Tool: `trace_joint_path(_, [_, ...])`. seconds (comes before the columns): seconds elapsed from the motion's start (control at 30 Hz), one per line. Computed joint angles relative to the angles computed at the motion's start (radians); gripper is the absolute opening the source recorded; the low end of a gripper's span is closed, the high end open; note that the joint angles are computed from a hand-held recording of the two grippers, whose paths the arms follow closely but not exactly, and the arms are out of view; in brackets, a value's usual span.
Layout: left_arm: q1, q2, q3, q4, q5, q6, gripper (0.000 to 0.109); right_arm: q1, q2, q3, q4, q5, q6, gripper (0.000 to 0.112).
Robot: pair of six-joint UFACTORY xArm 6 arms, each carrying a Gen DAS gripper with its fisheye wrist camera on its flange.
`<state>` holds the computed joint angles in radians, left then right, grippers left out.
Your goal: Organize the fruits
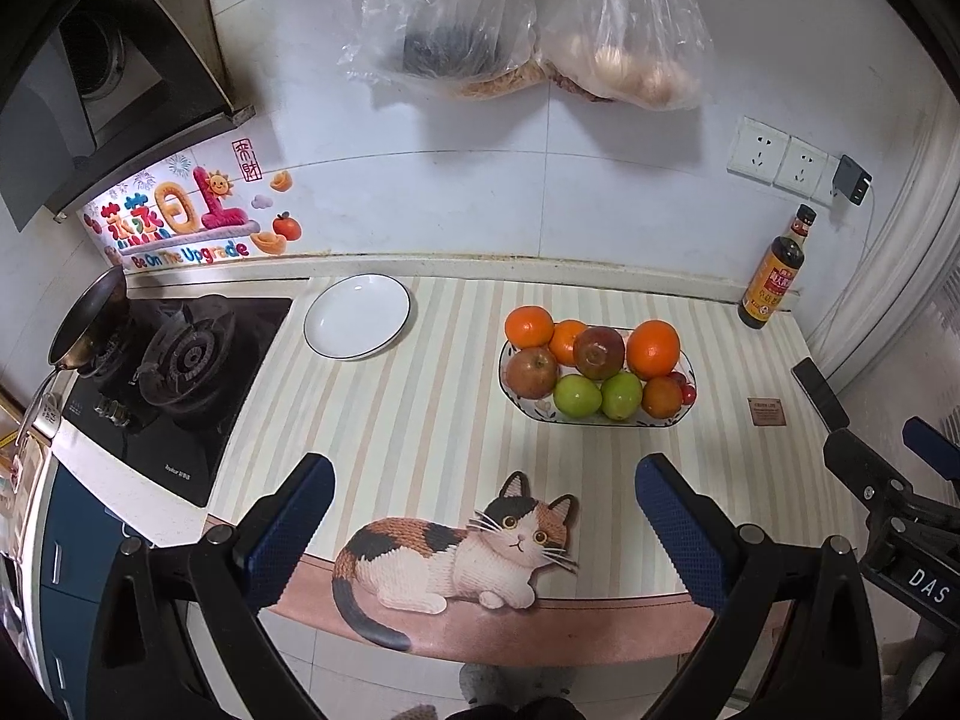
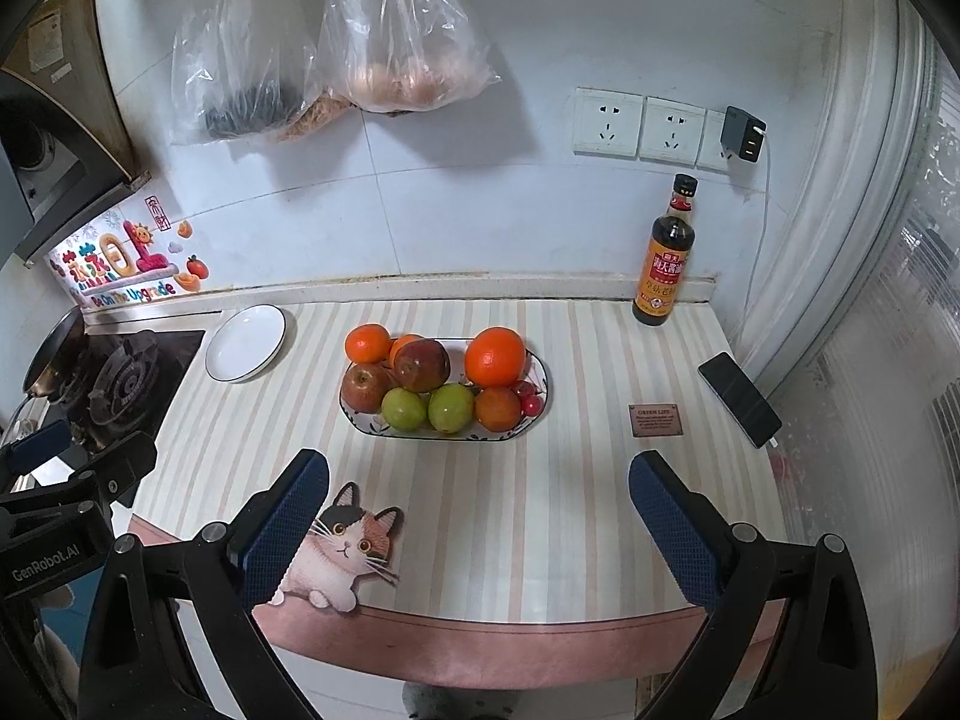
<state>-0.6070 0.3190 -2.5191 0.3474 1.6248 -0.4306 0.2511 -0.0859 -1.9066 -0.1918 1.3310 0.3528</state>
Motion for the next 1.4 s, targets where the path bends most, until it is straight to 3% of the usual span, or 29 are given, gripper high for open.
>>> trace_joint_path(1.4, [-0.009, -0.050, 0.088, -0.004, -0.044, 0.002, 0.103, 0.003, -0.033, 0.036, -0.003, 0.016, 0.004, 0.102])
